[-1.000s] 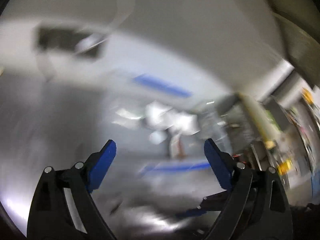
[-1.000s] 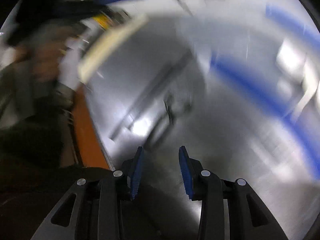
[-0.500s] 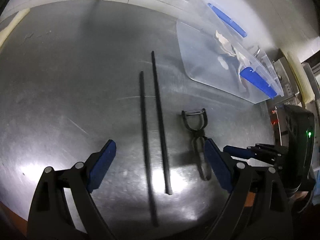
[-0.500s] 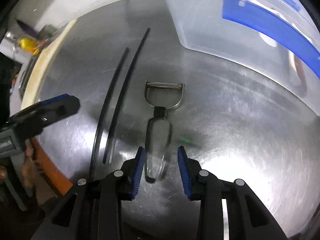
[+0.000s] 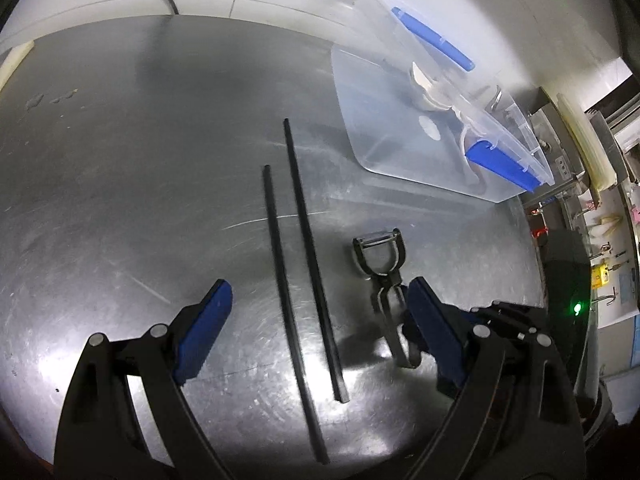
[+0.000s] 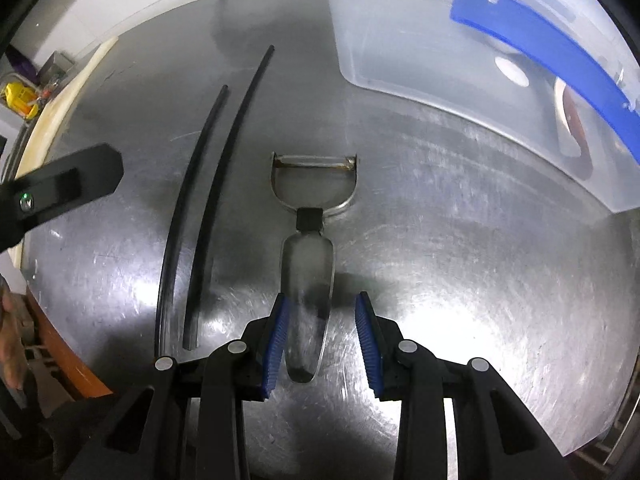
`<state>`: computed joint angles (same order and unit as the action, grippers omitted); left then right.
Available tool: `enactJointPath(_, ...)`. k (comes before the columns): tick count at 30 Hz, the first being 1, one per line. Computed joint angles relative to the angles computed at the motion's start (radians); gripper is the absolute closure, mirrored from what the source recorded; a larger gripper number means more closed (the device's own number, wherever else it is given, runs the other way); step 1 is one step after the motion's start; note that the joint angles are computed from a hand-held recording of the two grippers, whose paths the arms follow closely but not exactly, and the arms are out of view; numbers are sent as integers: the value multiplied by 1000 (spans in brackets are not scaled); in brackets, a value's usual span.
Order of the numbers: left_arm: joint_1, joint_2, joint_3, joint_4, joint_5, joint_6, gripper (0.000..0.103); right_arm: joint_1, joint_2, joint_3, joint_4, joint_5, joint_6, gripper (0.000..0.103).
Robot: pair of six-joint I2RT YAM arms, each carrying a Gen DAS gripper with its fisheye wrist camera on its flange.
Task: Organize utensils
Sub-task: 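Grasp the vegetable peeler handle with the right tool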
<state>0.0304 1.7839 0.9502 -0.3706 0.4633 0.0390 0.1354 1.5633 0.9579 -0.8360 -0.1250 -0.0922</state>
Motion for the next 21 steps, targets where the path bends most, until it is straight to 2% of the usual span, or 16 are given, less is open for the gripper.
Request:
enactJointPath(8, -43, 3, -8, 14, -29, -23, 18, -18, 23, 12, 6, 8, -29, 68)
enactJointPath(17, -58, 4, -20, 29, -35, -58, 18, 4, 63, -20, 78, 48, -75, 68)
enactJointPath(21, -59, 13, -18, 26, -38, -65, 18, 9, 59, -32, 94, 57, -81, 74)
